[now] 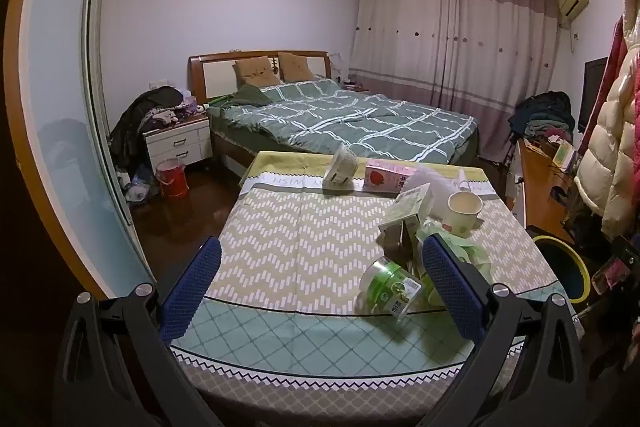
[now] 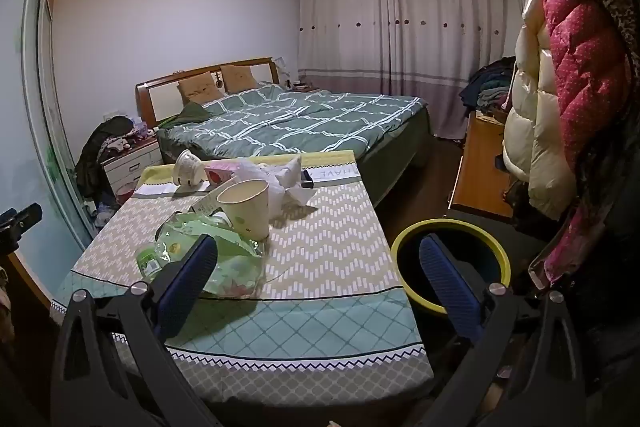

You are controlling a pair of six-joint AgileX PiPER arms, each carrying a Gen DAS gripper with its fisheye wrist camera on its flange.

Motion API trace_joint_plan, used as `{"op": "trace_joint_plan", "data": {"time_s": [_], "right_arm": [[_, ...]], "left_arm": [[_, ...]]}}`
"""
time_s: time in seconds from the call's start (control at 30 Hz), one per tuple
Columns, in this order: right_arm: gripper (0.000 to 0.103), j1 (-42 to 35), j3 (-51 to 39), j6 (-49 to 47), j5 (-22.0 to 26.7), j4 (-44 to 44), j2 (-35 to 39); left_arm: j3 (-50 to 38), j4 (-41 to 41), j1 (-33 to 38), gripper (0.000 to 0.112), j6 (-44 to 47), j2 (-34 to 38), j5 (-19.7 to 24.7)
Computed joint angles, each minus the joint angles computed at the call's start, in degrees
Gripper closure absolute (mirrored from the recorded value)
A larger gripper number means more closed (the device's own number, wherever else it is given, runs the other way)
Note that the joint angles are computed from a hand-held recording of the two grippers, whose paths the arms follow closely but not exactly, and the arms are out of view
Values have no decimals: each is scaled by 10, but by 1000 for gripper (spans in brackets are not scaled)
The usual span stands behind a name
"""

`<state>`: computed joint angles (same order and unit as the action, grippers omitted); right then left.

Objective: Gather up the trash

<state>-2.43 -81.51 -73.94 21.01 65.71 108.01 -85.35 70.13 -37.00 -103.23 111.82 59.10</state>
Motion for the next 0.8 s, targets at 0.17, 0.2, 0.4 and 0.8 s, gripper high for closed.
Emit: {"op": "trace_joint_plan", "data": {"time_s": [0.17,0.2,0.4,0.8], "right_arm": [[6,-3,-5,33,11,-32,-2],[7,-5,-7,35,12,-34,-2],[7,9,-9,38,-1,-37,7],[7,2,-15,34,8,-31,15]], "left_arm": [[17,11,-4,13,-12,-4,-5],[1,7,-10,13,-1,4,8],[-11,-2,-7,13,10,11,8],[-17,-9,6,13,9,24,-18]]}}
